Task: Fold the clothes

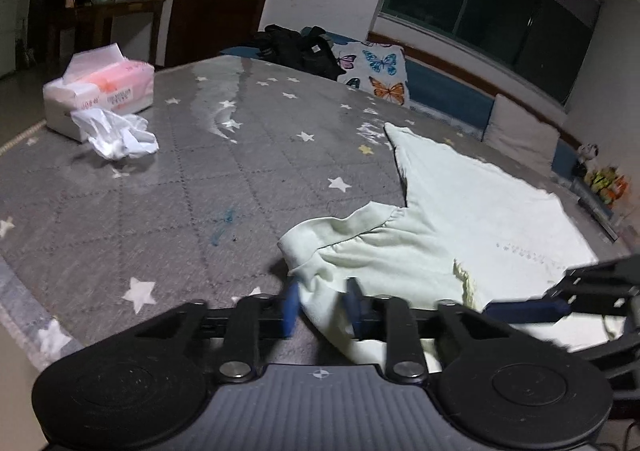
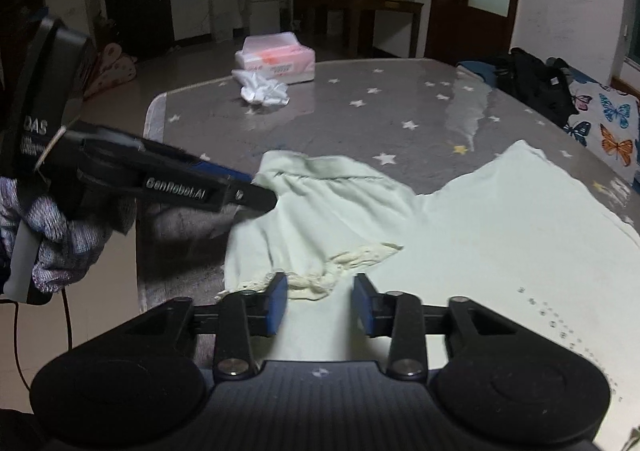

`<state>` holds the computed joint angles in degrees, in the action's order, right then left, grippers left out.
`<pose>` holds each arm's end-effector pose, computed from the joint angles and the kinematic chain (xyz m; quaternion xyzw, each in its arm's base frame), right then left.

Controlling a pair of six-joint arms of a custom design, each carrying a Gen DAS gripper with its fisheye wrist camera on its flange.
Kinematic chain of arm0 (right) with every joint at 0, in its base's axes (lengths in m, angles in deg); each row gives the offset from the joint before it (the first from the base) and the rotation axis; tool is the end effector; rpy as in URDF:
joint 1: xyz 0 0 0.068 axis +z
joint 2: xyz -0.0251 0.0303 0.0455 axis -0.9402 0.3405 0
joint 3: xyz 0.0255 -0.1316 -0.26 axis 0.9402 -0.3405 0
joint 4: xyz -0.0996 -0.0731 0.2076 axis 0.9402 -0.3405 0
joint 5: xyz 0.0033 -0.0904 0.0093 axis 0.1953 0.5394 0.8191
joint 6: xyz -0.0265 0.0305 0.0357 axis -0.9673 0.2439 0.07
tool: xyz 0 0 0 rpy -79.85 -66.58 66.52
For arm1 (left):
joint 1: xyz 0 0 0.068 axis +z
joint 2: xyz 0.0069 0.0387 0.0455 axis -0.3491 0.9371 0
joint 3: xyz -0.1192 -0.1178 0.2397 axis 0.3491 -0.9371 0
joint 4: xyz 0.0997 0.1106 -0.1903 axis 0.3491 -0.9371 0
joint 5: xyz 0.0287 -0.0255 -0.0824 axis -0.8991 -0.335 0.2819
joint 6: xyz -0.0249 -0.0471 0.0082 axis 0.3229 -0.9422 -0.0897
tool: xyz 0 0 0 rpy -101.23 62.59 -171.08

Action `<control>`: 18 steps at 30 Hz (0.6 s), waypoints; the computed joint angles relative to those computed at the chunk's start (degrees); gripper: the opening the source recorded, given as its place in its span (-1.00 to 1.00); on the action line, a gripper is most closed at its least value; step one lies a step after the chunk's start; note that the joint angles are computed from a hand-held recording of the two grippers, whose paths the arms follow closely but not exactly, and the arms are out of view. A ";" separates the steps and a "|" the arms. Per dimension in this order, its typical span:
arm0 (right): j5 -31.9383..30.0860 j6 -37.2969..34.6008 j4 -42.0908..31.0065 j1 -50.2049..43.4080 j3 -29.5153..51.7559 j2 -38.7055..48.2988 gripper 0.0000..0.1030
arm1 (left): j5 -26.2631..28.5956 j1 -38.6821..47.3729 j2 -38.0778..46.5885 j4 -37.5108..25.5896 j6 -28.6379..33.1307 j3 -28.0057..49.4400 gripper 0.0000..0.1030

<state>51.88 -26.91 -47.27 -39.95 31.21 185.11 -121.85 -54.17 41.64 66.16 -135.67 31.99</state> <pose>0.3362 0.2164 0.1341 -0.5849 0.7167 0.2351 0.2985 0.2026 -0.1094 0.1062 -0.2807 0.8518 -0.0178 0.4419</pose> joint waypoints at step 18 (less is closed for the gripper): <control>-2.30 1.28 -0.99 -1.03 0.97 1.68 -0.43 | -0.20 -8.62 -3.34 9.89 13.79 3.13 -0.92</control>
<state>49.58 -25.63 -48.26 -40.98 32.17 186.79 -122.05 -62.79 38.30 76.05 -121.88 35.12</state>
